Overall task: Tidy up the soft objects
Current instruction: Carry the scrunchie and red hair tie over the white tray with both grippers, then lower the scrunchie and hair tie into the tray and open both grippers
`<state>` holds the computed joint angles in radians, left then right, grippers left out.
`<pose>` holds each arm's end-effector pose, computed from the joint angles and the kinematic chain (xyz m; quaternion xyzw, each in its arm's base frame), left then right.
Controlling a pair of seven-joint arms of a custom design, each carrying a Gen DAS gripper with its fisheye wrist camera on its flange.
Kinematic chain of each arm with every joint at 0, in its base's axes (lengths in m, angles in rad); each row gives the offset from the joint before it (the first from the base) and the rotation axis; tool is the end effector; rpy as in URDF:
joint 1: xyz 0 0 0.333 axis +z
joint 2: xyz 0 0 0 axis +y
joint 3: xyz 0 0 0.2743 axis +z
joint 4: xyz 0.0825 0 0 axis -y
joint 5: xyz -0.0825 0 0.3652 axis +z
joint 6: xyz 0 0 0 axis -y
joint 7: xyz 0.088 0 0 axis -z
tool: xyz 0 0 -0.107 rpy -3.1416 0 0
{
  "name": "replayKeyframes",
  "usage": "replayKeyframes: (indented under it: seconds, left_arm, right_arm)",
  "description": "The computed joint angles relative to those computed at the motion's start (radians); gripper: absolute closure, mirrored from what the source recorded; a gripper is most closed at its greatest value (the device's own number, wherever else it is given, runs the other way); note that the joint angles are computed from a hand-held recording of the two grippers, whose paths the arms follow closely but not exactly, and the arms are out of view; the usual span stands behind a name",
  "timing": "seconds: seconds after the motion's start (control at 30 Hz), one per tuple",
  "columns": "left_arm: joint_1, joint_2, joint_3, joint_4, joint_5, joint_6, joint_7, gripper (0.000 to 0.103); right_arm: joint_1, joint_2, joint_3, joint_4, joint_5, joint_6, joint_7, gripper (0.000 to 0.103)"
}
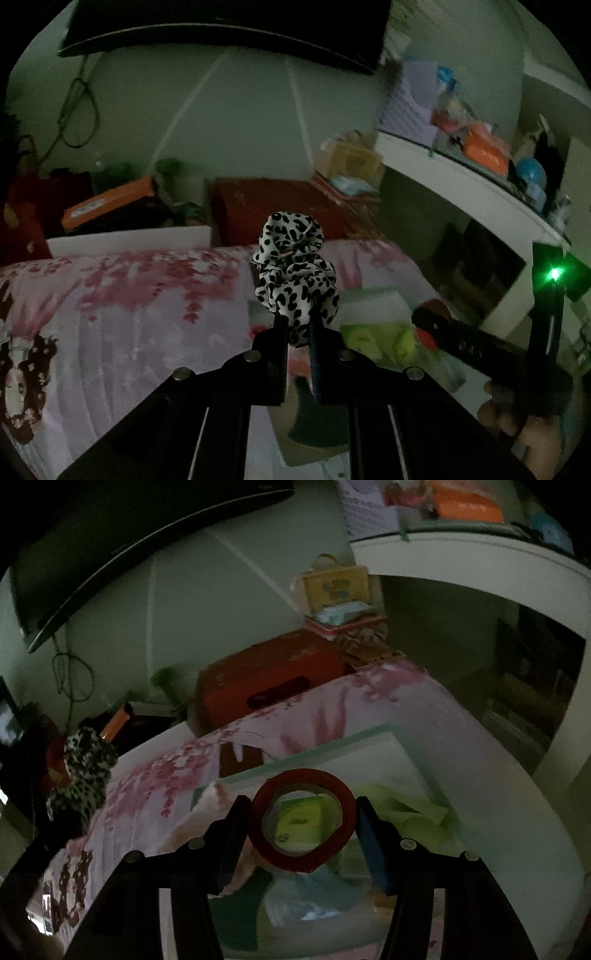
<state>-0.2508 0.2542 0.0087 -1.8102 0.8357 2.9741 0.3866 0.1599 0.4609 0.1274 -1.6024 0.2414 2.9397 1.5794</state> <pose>0.6063 -0.2029 0.4610 -0.6784 0.5679 -0.3830 0.2657 0.6739 0.1671 0.4407 -0.6459 0.6301 -0.1741 0.3942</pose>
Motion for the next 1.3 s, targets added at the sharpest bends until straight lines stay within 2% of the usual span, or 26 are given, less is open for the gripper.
replayKeyframes:
  seconds: [0.07,0.33,0.53,0.63,0.87,1.03,1.3]
  left_arm:
    - [0.012,0.031,-0.036,0.026,-0.063,-0.015,0.080,0.093]
    - [0.011,0.122,-0.092,0.092,-0.299,-0.058,0.316,0.093]
    - [-0.004,0.180,-0.101,0.141,-0.432,-0.108,0.444,0.093]
    - [-0.001,0.200,-0.114,0.156,-0.491,-0.123,0.498,0.093]
    - [-0.007,0.241,-0.123,0.195,-0.585,-0.174,0.571,0.093]
    - [-0.019,0.266,-0.117,0.223,-0.611,-0.214,0.583,0.093]
    - [-0.018,0.262,-0.119,0.230,-0.624,-0.230,0.600,0.093]
  right_arm:
    - [-0.001,-0.002,-0.007,-0.006,0.001,0.000,0.008,0.043]
    - [-0.010,0.018,-0.001,0.016,-0.002,-0.032,-0.010,0.043]
    - [0.015,0.080,-0.030,0.087,-0.030,-0.129,0.016,0.043]
    - [0.034,0.093,-0.054,0.100,-0.062,-0.150,0.041,0.043]
    - [0.075,0.096,-0.105,0.105,-0.157,-0.170,0.119,0.043]
    - [0.078,0.098,-0.107,0.110,-0.190,-0.177,0.135,0.043]
    - [0.095,0.096,-0.120,0.110,-0.244,-0.185,0.163,0.042]
